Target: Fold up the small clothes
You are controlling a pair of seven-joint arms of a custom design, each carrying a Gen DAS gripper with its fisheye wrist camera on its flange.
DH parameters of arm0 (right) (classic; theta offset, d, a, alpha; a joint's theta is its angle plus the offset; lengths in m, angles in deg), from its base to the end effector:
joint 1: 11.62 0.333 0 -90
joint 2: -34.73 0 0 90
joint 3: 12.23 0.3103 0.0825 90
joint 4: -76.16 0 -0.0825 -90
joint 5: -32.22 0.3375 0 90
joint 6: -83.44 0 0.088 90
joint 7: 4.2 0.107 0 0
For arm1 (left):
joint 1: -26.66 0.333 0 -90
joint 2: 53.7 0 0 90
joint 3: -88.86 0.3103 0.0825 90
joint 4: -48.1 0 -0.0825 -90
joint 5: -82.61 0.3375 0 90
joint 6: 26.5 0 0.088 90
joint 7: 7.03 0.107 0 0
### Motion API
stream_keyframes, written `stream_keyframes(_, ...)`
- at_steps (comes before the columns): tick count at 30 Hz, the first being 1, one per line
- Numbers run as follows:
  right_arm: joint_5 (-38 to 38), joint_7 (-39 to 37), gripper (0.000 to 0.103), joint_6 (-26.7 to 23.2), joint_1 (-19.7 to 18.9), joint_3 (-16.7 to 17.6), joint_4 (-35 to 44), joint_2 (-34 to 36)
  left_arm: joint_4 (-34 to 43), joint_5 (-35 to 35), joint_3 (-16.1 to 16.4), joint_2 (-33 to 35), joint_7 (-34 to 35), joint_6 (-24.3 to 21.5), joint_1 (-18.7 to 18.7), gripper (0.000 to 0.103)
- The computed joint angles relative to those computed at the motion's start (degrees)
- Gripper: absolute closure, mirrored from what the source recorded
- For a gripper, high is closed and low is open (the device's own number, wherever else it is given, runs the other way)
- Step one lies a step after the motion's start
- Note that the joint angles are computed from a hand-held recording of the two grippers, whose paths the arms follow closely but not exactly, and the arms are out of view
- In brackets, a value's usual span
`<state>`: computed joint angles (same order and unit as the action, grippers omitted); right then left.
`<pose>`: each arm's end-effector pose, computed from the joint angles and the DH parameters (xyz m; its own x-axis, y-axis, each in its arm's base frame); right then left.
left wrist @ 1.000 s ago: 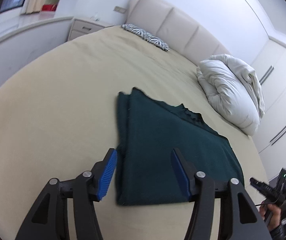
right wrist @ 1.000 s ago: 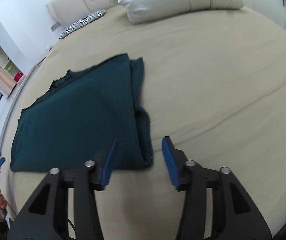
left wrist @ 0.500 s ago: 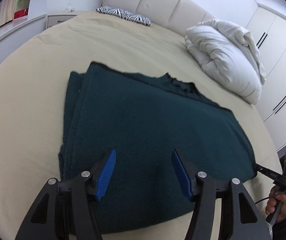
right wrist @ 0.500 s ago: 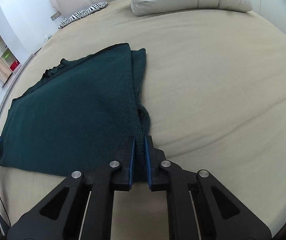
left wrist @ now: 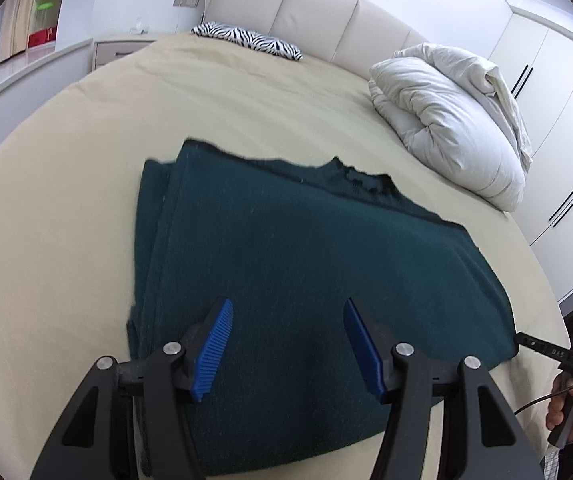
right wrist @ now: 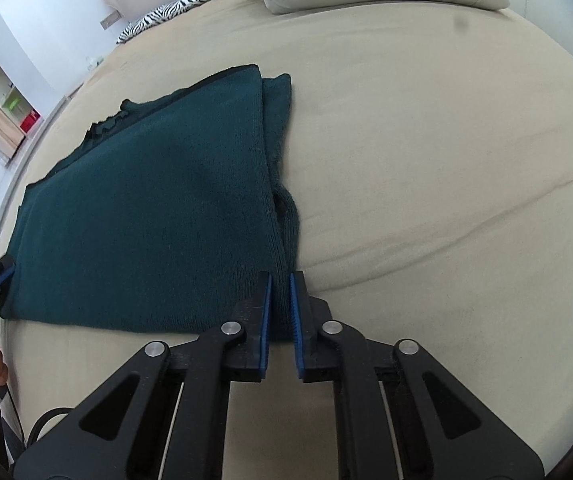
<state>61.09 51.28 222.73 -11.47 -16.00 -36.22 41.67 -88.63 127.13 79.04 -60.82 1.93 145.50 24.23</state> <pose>0.5725 -0.0334 0.4677 0.2528 -0.9482 -0.1924 -0.8810 -0.1434 -0.4509 0.4581 -0.1535 0.4619 0.3011 -0.8879 0.3477 -0.6406 -0.4585 -0.6160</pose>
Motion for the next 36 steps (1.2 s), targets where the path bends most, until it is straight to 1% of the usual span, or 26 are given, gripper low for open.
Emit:
stream_keyframes(1,-1.7,2.0,0.086,1.5,0.4,-0.3,-0.1,-0.7,0.8,0.5,0.0,0.4,-0.1,0.0,0.2,0.042)
stream_keyframes(2,-2.9,3.9,0.078,3.2,0.7,-0.4,-0.5,-1.4,1.8,0.6,0.1,1.0,0.3,-0.1,0.3,0.042)
stream_keyframes(3,-2.6,4.6,0.072,4.4,0.8,-0.3,-0.3,-1.9,3.4,0.2,0.2,2.1,1.5,-0.8,0.1,0.042)
stream_keyframes(4,1.3,2.3,0.072,4.1,0.6,0.4,1.0,-2.0,5.3,0.4,0.2,3.2,2.1,-1.9,0.0,0.042)
stream_keyframes(5,4.3,0.3,0.072,2.5,0.5,1.0,2.5,-1.5,7.3,1.7,0.1,4.5,1.9,-2.8,0.0,0.042)
stream_keyframes(7,9.4,-2.7,0.072,-3.3,0.8,2.3,7.5,0.8,12.0,5.9,0.3,7.3,0.6,-5.2,-0.3,0.042)
stream_keyframes(8,12.9,-4.7,0.072,-7.0,1.0,3.4,10.6,2.8,14.2,6.7,0.5,8.8,0.9,-6.6,-0.7,0.042)
stream_keyframes(10,18.4,-7.7,0.072,-11.6,1.6,5.4,15.7,6.8,17.6,5.6,1.2,11.8,2.7,-8.3,-1.4,0.042)
stream_keyframes(12,17.4,-4.2,0.072,-12.9,4.1,6.6,21.2,11.7,19.8,5.3,2.0,14.2,3.3,-9.6,-2.0,0.042)
stream_keyframes(13,18.0,-2.9,0.072,-15.2,4.5,7.5,24.7,14.7,20.3,4.5,2.4,15.1,3.7,-9.7,-2.0,0.042)
stream_keyframes(14,19.5,-2.0,0.072,-18.2,4.4,8.6,28.7,18.2,20.5,3.0,2.7,16.2,4.6,-9.4,-1.8,0.042)
stream_keyframes(15,20.0,-0.7,0.072,-19.0,4.8,9.2,31.3,20.6,20.6,1.9,2.9,17.0,5.2,-9.2,-1.7,0.042)
stream_keyframes(17,18.6,4.2,0.072,-19.0,6.3,9.4,37.1,26.0,19.9,5.6,4.9,17.7,1.5,-6.1,-2.4,0.042)
stream_keyframes(19,18.6,8.2,0.074,-19.2,5.8,9.8,42.3,31.1,19.9,7.9,5.9,18.2,-0.6,-4.6,-2.7,0.041)
stream_keyframes(20,19.0,9.4,0.077,-18.2,5.2,10.1,43.2,32.4,20.1,8.3,6.0,18.4,-0.9,-4.4,-2.7,0.041)
stream_keyframes(21,20.2,10.0,0.084,-17.9,4.0,10.8,44.3,33.7,20.3,8.5,6.2,18.8,-0.9,-3.9,-2.6,0.041)
stream_keyframes(22,21.4,10.5,0.087,-17.8,2.6,11.5,45.5,35.0,20.3,8.6,6.4,19.1,-1.2,-2.8,-2.3,0.041)
stream_keyframes(24,23.2,10.3,0.091,-14.5,0.5,11.8,44.3,35.3,19.7,10.0,7.4,19.4,-3.3,0.5,-2.0,0.041)
stream_keyframes(25,25.2,9.5,0.094,-14.0,-1.4,12.6,44.0,35.7,19.4,11.0,8.2,19.7,-4.7,2.5,-2.0,0.041)
stream_keyframes(26,26.4,9.9,0.101,-13.4,-2.8,12.8,44.0,36.2,19.4,11.8,8.8,19.9,-5.8,4.0,-2.0,0.041)
stream_keyframes(27,27.3,10.1,0.103,-12.3,-3.8,12.7,43.4,36.1,19.3,11.7,8.9,20.0,-5.9,4.5,-1.9,0.041)
stream_keyframes(29,29.6,9.0,0.103,-9.5,-5.9,13.0,42.1,35.5,19.2,9.8,8.1,19.9,-4.1,4.3,-1.3,0.041)
stream_keyframes(32,27.8,11.4,0.103,-4.4,-5.9,10.5,37.3,31.7,18.8,7.1,6.6,17.9,-1.1,-0.7,-1.8,0.041)
stream_keyframes(33,27.6,11.5,0.095,-3.2,-6.0,10.1,34.9,29.8,18.3,6.4,6.0,16.4,-0.7,-3.5,-2.5,0.041)
stream_keyframes(34,27.5,10.9,0.093,-2.4,-6.1,10.0,32.1,27.5,17.3,6.8,5.7,15.2,-1.4,-3.9,-2.8,0.041)
stream_keyframes(36,31.0,4.6,0.093,-4.7,-8.0,11.7,25.9,22.3,13.9,11.1,5.4,11.8,-6.0,-1.5,-3.5,0.041)
